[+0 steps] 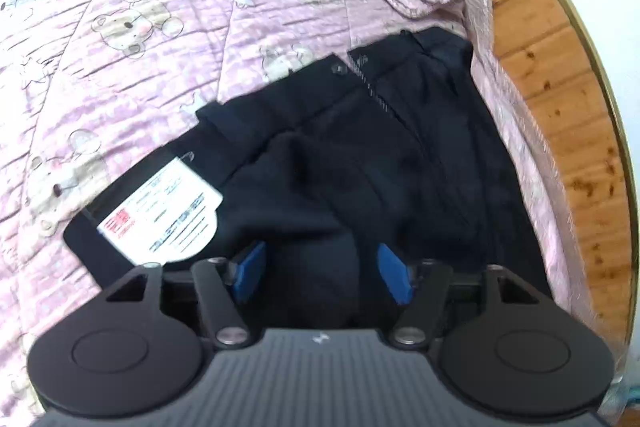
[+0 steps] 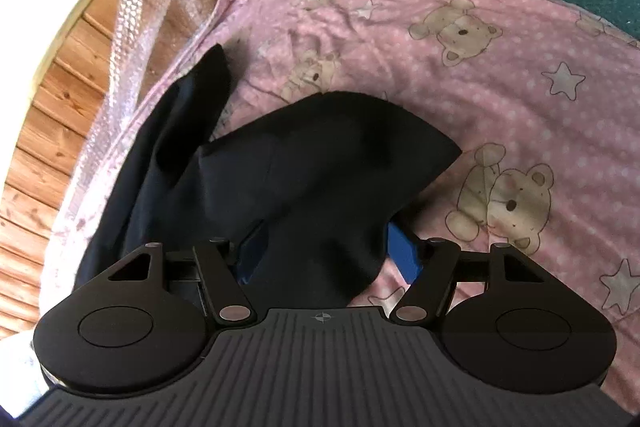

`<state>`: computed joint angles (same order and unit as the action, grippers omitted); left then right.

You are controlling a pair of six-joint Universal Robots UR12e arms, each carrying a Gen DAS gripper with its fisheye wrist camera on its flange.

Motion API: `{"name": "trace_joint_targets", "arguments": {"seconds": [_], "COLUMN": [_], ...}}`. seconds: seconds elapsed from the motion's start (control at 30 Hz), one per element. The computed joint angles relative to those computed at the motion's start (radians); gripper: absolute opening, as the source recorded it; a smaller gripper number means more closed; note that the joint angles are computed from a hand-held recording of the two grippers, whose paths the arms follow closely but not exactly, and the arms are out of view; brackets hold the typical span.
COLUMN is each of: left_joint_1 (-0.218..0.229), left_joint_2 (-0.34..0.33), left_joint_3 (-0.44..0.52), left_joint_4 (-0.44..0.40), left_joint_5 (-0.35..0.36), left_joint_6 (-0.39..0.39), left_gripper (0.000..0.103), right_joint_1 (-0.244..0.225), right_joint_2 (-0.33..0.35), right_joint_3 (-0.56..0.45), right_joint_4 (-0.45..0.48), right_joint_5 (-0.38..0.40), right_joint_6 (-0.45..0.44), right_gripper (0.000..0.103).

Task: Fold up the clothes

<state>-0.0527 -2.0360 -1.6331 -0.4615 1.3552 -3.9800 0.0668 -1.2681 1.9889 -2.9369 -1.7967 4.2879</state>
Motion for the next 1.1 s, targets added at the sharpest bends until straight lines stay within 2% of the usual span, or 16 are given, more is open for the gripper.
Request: {"name": "trace_joint_targets", "arguments": {"seconds": [0.03,0.1,0.13,0.2,0.33,0.37,0.5,0.57,0.6,0.63,0.77,0.87,0.97,1.0,1.07,1.1], "left_joint_1": [0.002,0.005,0.007,0.011,0.044,0.055,0.102,0.101,0.095,0.089,0.067,0.055,0.046,0.043,0.037,0.036], "left_joint_2": [-0.012,-0.038,-0.050,-0.067,-0.041,-0.026,0.052,0.055,0.053,0.051,0.035,0.007,-0.028,-0.039,-0.065,-0.072], "left_joint_3": [0.020,0.060,0.081,0.116,0.142,0.127,0.042,0.005,-0.008,-0.019,-0.047,-0.024,0.023,0.043,0.075,0.085], "left_joint_4": [0.001,0.003,0.003,0.069,0.380,0.401,0.309,0.202,0.159,0.116,-0.010,-0.021,-0.040,-0.056,-0.051,-0.039], "left_joint_5": [-0.014,-0.043,-0.058,-0.093,-0.201,-0.217,-0.261,-0.270,-0.269,-0.267,-0.253,-0.229,-0.216,-0.216,-0.235,-0.248], "left_joint_6": [0.012,0.035,0.047,0.074,0.136,0.151,0.230,0.204,0.197,0.189,0.154,0.108,0.084,0.077,0.105,0.133], "left_gripper": [0.077,0.015,0.000,0.000,0.000,0.000,0.004,0.029,0.031,0.034,0.050,0.057,0.066,0.063,0.004,0.001], "right_joint_1": [0.001,-0.002,-0.010,-0.021,-0.022,-0.020,-0.017,-0.005,0.002,0.009,0.034,0.051,0.062,0.064,0.065,0.064], "right_joint_2": [0.004,0.009,0.010,0.009,-0.029,-0.045,-0.104,-0.113,-0.114,-0.112,-0.088,-0.068,-0.046,-0.039,-0.025,-0.018], "right_joint_3": [-0.007,-0.021,-0.033,-0.060,-0.080,-0.075,-0.049,-0.026,-0.016,-0.004,0.040,0.064,0.061,0.056,0.051,0.050], "right_joint_4": [0.012,0.036,0.060,0.095,-0.012,-0.038,-0.110,-0.062,-0.035,-0.013,0.002,-0.027,-0.059,-0.060,-0.080,-0.095], "right_joint_5": [-0.003,-0.003,0.014,0.012,-0.095,-0.106,-0.094,-0.058,-0.040,-0.021,0.050,0.079,0.044,0.025,-0.013,-0.031], "right_joint_6": [-0.017,-0.061,-0.085,-0.117,-0.160,-0.174,-0.237,-0.215,-0.197,-0.169,-0.035,0.043,0.072,0.080,0.098,0.107], "right_gripper": [0.069,0.036,0.000,0.000,0.000,0.000,0.000,0.027,0.039,0.059,0.067,0.085,0.091,0.092,0.092,0.092]}}
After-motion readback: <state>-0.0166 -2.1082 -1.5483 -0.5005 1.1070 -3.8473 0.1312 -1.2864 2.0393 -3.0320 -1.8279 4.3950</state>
